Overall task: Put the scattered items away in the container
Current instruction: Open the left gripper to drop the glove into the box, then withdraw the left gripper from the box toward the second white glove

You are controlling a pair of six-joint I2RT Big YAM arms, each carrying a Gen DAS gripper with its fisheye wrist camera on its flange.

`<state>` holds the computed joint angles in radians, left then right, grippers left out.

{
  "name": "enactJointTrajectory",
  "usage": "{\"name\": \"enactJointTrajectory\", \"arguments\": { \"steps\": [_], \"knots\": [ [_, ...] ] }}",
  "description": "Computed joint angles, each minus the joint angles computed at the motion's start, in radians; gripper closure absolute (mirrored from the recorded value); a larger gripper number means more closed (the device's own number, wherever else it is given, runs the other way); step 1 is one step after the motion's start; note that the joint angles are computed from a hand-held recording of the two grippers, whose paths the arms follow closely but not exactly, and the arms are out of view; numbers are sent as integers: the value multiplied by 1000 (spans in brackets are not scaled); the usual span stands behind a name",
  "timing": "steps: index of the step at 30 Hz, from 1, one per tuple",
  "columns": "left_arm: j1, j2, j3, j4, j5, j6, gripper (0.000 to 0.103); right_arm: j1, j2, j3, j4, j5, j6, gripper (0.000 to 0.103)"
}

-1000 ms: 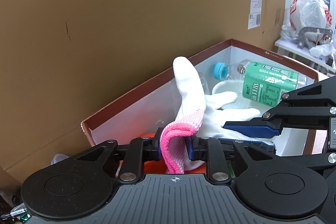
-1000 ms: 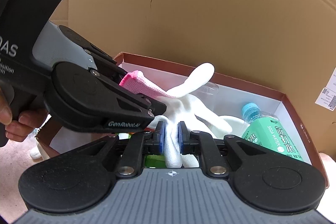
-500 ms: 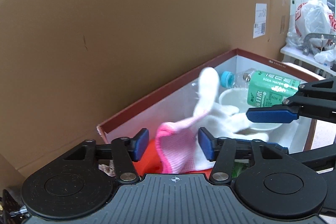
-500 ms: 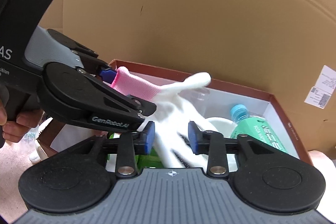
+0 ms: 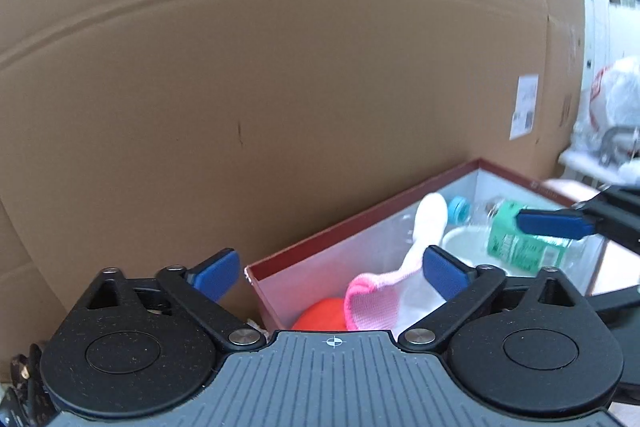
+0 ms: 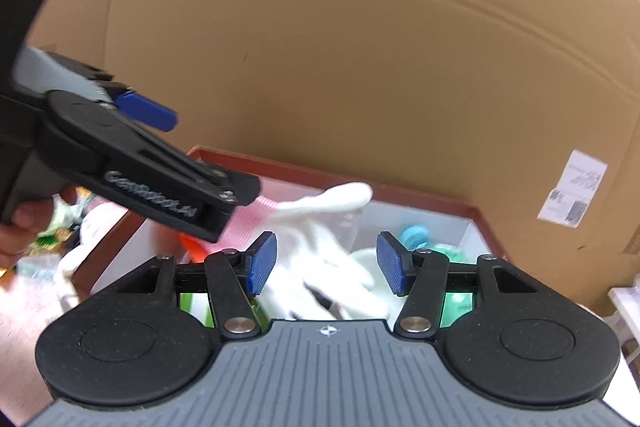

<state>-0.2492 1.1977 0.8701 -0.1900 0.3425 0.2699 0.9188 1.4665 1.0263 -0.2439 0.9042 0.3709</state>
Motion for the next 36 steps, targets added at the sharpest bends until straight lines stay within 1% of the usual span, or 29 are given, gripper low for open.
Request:
{"name": "enactJointTrajectory", "arguments": {
  "steps": [2,4,8,9,10,11,12,13,15,17,20,21,24,25,26,27,28,29,30,32,36],
  "knots": [
    [13,-2,12,-17,16,-21,17,-16,8,10,13,-4,3,47],
    [28,-2,18,-24,29,-34,23,-32,18,22,28,-13,10,51],
    [54,3,20,-21,28,-82,21,-55,48,48,80,-24,4,52],
    [60,5,20,-19,27,-89,21,-62,58,59,82,-35,1,52],
    [66,7,18,-20,27,-92,21,-68,70,73,74,-49,-3,52],
    [74,7,17,-23,30,-92,21,-73,83,89,50,-68,-7,52],
    [88,7,14,-23,41,-88,20,-77,95,108,9,-89,-5,52],
    [99,5,9,-18,50,-88,16,-77,106,122,-29,-101,-6,51],
    [113,0,-7,4,57,-104,12,-68,122,132,-78,-91,-19,51],
    [121,-2,-17,9,63,-115,9,-59,130,136,-115,-83,-23,50],
    [130,0,-21,-20,72,-123,4,-53,132,134,-142,-99,-19,40],
    [132,-1,-22,-34,70,-126,3,-51,135,137,-152,-99,-17,35],
    [152,-8,-23,-72,90,-144,0,-40,139,144,-168,-67,-6,24],
    [163,-13,-23,-86,105,-154,0,-34,136,144,-162,-58,-4,17],
    [175,-17,-23,-104,121,-166,0,-26,131,142,-150,-48,-4,13],
    [188,-23,-21,-127,140,-176,0,-17,124,136,-135,-30,-5,7],
    [198,-27,-18,-151,158,-183,0,-5,119,135,-121,-8,-9,4],
    [210,-34,-17,-178,176,-187,0,7,114,131,-105,18,-16,3],
    [225,-44,-21,-203,199,-184,0,30,104,130,-110,50,-9,2],
    [232,-58,-36,-216,227,-184,0,69,97,132,-110,110,-6,1],
    [292,-114,-103,-205,286,-134,0,112,88,101,-3,156,-63,0]
  ]
}}
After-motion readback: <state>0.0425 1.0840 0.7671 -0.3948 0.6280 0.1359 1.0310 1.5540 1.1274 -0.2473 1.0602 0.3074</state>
